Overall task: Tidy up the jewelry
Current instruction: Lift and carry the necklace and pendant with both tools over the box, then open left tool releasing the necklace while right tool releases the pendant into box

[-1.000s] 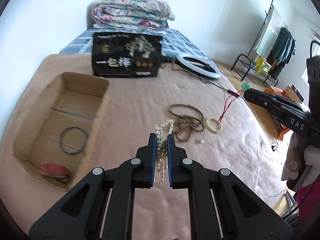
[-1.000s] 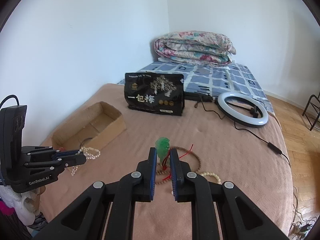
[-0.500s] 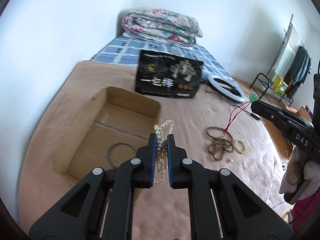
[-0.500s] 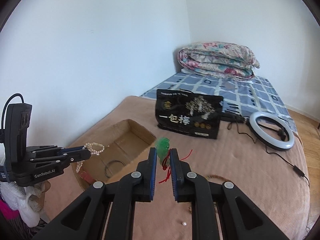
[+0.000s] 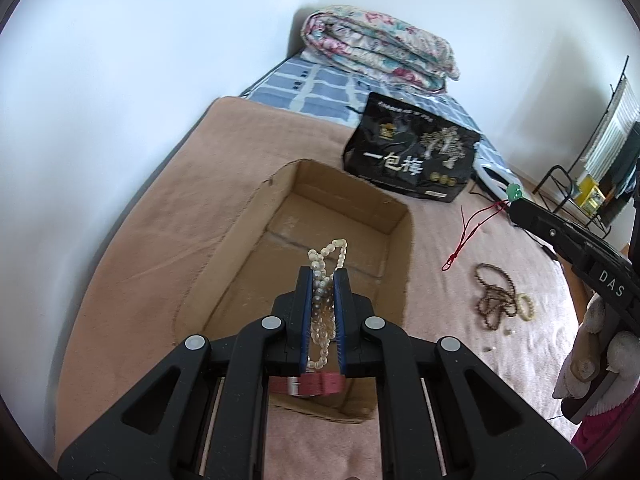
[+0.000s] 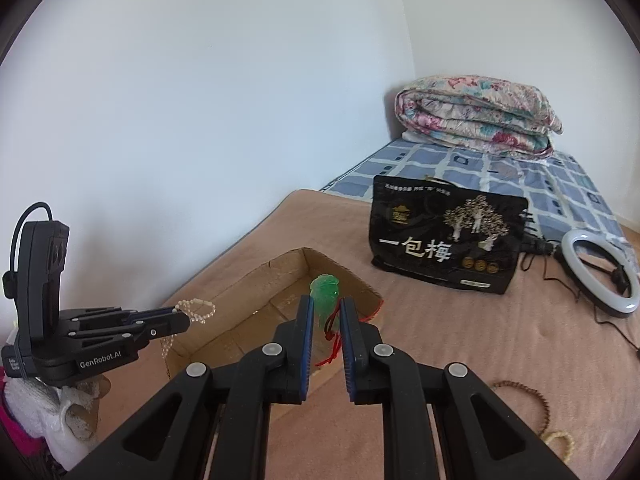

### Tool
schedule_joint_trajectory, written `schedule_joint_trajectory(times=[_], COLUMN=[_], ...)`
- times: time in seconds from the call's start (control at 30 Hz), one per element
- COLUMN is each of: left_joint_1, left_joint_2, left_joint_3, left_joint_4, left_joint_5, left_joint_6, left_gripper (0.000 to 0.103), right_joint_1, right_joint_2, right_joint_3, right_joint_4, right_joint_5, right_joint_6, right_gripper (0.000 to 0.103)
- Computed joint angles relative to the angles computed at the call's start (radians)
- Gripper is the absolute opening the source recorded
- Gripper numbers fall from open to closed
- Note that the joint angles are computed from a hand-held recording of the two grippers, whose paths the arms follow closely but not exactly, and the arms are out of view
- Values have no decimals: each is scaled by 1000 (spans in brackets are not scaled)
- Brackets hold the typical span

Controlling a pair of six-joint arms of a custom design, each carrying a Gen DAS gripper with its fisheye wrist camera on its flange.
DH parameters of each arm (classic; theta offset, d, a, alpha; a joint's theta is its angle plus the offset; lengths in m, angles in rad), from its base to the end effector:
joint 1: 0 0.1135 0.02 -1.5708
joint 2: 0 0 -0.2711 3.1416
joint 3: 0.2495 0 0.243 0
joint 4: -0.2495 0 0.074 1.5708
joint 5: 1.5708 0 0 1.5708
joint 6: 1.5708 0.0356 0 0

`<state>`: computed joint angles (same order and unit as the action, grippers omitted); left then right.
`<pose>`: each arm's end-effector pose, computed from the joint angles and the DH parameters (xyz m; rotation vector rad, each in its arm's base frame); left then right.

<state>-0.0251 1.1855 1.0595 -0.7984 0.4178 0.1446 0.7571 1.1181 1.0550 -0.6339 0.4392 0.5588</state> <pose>0.2230 -0.0200 0.3096 0.3788 2.4124 -0.4667 0.1715 0.1412 0.3341 0.0104 2.2008 0.2385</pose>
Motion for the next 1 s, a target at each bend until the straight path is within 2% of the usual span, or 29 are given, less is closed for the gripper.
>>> schedule_joint_trajectory(times=[0.23, 0.73, 0.8, 0.83, 0.87, 0.9, 0.93, 1.0], left_joint_1=[36, 11, 9, 12, 12, 10, 9, 13], left_joint_2=[33, 58, 68, 70, 72, 75, 77, 66], left_joint_3=[-11, -22, -16, -15, -12, -9, -5, -14], left_joint_4=[-1, -1, -5, -6, -8, -11, -14, 0], left_joint_5=[-6, -55, -48, -38, -38, -40, -42, -44], left_joint_6=[35, 30, 24, 22, 18, 15, 12, 6], left_gripper=[8, 8, 8, 8, 8, 11, 25, 36], right_joint_1=[-32, -59, -53, -53, -51, -48, -47, -48], right_joint_2=[85, 189, 194, 192, 186, 180, 174, 166], right_joint_3=[-18, -47, -41, -41, -42, -42, -41, -41], right_joint_4=[103, 176, 170, 170, 170, 168, 165, 159], right_joint_5=[-62, -150, -138, -137, -131, -123, -121, -116], right_joint_6=[-4, 13, 20, 23, 29, 34, 37, 38], right_gripper=[11, 12, 17, 30, 35, 37, 40, 40])
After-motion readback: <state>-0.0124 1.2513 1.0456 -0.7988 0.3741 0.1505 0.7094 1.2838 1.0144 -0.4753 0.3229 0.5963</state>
